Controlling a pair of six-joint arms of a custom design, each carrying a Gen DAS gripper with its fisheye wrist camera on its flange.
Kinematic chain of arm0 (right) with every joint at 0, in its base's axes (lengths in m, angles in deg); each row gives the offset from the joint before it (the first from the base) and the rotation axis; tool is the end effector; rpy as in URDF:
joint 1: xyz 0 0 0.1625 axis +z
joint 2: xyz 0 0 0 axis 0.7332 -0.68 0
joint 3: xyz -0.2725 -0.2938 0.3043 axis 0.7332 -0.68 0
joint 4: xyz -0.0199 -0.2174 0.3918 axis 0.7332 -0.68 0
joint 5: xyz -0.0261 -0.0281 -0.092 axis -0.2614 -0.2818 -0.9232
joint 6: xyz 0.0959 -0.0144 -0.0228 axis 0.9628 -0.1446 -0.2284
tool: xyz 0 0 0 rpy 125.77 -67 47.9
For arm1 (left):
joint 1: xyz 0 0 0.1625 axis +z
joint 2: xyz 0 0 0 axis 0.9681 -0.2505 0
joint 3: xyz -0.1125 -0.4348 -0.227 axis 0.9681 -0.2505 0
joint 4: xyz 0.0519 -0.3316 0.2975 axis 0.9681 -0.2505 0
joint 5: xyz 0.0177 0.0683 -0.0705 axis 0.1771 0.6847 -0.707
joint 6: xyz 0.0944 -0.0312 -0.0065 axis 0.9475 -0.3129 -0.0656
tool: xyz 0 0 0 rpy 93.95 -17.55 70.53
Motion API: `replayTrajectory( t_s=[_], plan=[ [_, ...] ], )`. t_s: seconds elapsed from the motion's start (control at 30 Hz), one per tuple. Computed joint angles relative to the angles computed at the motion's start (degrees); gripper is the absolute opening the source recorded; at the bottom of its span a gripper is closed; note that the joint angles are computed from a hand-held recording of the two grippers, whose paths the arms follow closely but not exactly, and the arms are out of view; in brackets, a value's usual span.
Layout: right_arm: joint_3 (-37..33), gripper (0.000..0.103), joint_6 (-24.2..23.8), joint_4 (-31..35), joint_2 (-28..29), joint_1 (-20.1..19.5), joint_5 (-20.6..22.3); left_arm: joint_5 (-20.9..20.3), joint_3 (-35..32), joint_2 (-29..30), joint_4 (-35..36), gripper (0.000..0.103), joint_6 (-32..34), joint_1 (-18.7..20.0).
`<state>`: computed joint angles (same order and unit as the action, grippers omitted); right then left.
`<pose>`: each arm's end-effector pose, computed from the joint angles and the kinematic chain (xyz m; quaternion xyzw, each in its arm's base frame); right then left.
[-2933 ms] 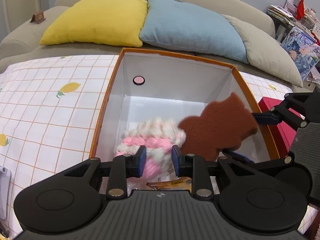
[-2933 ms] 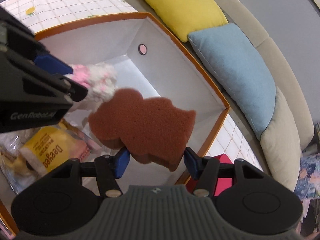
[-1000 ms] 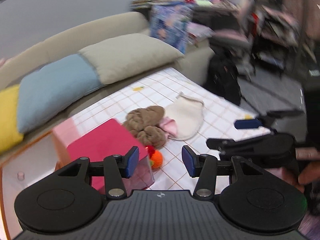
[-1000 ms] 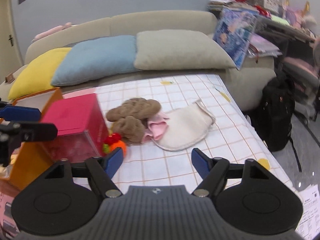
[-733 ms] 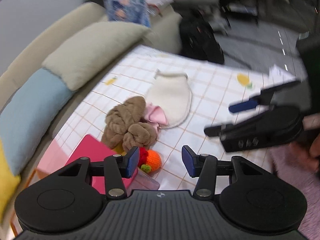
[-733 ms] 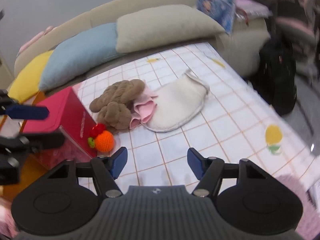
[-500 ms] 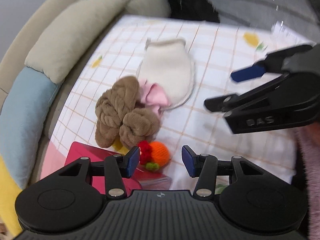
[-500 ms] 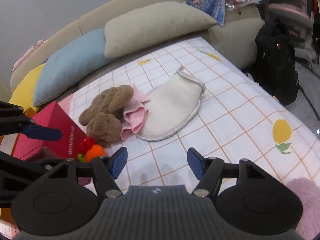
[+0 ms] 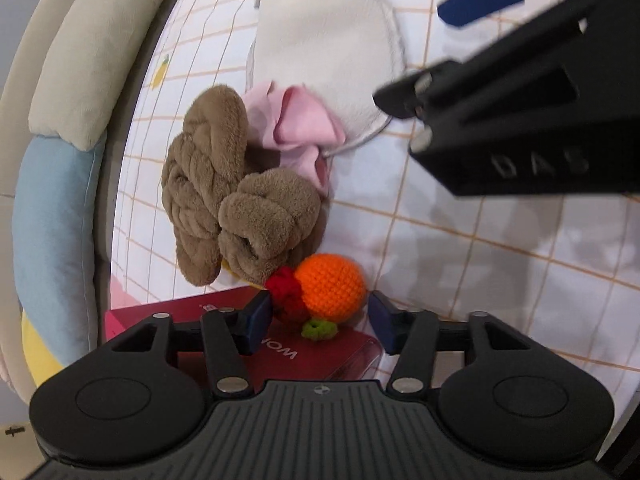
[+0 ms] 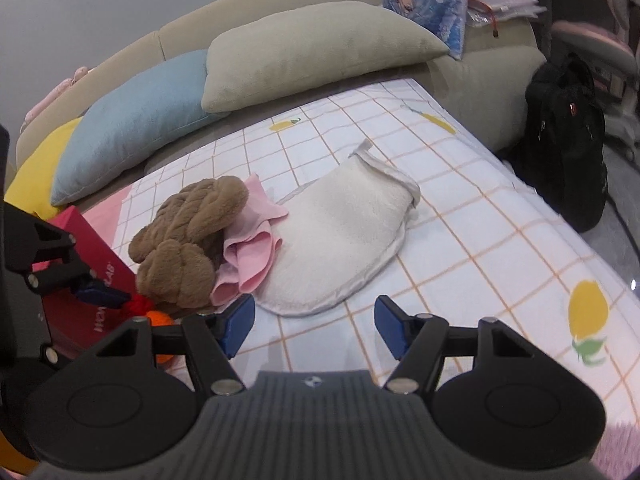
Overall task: Organize soft objects
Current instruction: 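Grasp the orange crochet fruit with the left tool while the right tool grasps the white bath mitt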
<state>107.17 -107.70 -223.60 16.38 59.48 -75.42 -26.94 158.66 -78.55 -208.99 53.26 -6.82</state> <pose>0.3311 -0.7726 -0.0432 0.2310 -0.9151 0.2734 0.1859 -0.0633 -0.7835 0.2581 0.3588 0.7446 0.0669 0.5589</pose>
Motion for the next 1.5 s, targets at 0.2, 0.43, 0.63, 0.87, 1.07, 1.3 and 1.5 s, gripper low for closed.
replayTrajectory(
  t_s=[0.2,0.43,0.63,0.87,1.07,1.3,1.5],
  plan=[
    [-3.2,0.066,-2.2,-1.4,2.1,-0.5,-0.8,-1.5,1.1,-0.6,-5.8,0.053,3.7,0.1],
    [-6.6,0.067,-2.5,-2.0,4.1,-1.0,-1.6,-14.5,1.2,-4.7,-12.1,0.053,-6.1,-0.2],
    [-10.9,0.071,-4.6,-0.6,6.7,-1.4,-2.7,-19.9,2.5,-6.7,-21.4,0.053,-14.9,-0.1],
    [-15.1,0.061,-10.9,-1.5,9.9,-1.4,-4.5,-21.0,3.5,-7.8,-22.0,0.053,-21.1,-0.3],
    [-13.3,0.013,-13.9,-1.8,9.0,-1.6,-2.4,-21.5,4.7,-9.0,-20.8,0.053,-24.7,-0.4],
    [-9.5,0.007,-16.7,-5.8,6.9,-0.7,-2.9,-22.1,7.4,-11.3,-24.7,0.053,-24.2,-1.5],
    [-3.3,0.007,-17.0,-13.0,3.1,0.7,-2.2,-24.1,9.6,-13.6,-28.0,0.053,-23.2,-2.2]
  ],
)
